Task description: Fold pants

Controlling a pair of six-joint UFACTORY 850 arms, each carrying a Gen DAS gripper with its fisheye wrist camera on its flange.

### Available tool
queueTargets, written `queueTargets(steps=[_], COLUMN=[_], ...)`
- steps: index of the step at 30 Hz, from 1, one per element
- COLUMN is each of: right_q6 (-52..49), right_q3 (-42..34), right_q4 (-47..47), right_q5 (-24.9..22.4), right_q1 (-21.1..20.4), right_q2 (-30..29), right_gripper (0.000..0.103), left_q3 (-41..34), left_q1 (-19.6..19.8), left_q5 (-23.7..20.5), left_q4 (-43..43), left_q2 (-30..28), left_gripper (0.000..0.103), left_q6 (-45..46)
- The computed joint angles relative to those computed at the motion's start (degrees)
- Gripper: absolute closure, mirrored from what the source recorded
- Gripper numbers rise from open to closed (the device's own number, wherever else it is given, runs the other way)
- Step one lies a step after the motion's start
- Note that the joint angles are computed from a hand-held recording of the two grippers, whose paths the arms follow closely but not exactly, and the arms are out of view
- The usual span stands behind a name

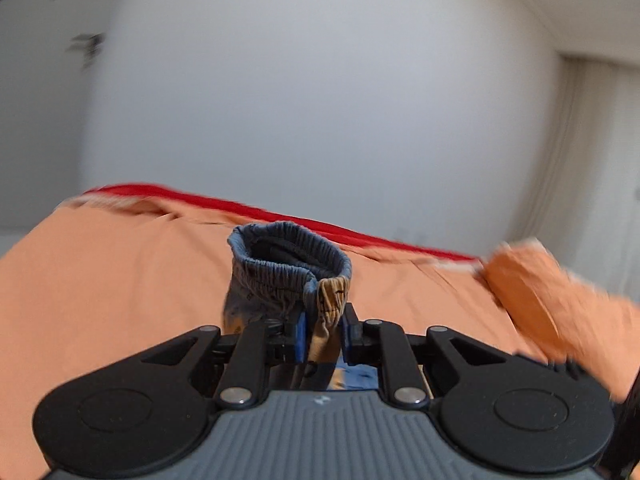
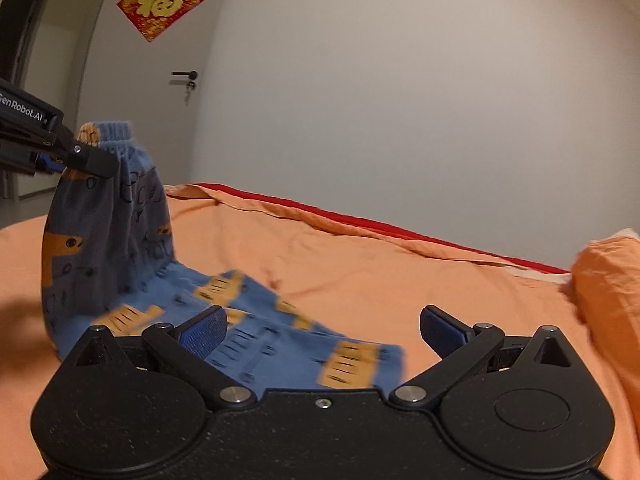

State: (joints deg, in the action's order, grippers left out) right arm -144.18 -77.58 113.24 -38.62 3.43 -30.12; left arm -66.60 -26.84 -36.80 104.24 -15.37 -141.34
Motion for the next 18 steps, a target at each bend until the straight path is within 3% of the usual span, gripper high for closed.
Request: queueTargets(steps=[7,8,10,14,18], right_q6=[-5.81,-5.34,-4.43,3.44,21.93], right_q3=[-1.04,-1.39,-2.15,-4.62,-10.70], right_q4=[5.18,5.14,4.87,-3.10,-20.08], right_q5=[7.86,8.66,10.52,11.42,3.78], right_q1=[-3.84,-4.27,-4.81,-5.60,-5.79], right_q2=[-0.35,-0.66,-1.40,-3.28,-6.37], right_gripper=[0.001,0.001,0.001,0.001,0.001], left_q3=[-14.98,-16.89,-19.45,-17.53,-14.87], left_q1=[-1.94,-2.28,-2.99,-6.84,-7.41], left_q5=[10.12,10.66,11.78,4.65,2.97], left_q4=[-12.51,-14.69,-19.86,-16.91,-16.36], left_q2=[-12.24,-14.31,-17.50,-18.48,-17.42], left_gripper=[0.080,0.075,0.045,0.045,0.040], left_q6=[26.71,31.52,42.34,46.70,46.80])
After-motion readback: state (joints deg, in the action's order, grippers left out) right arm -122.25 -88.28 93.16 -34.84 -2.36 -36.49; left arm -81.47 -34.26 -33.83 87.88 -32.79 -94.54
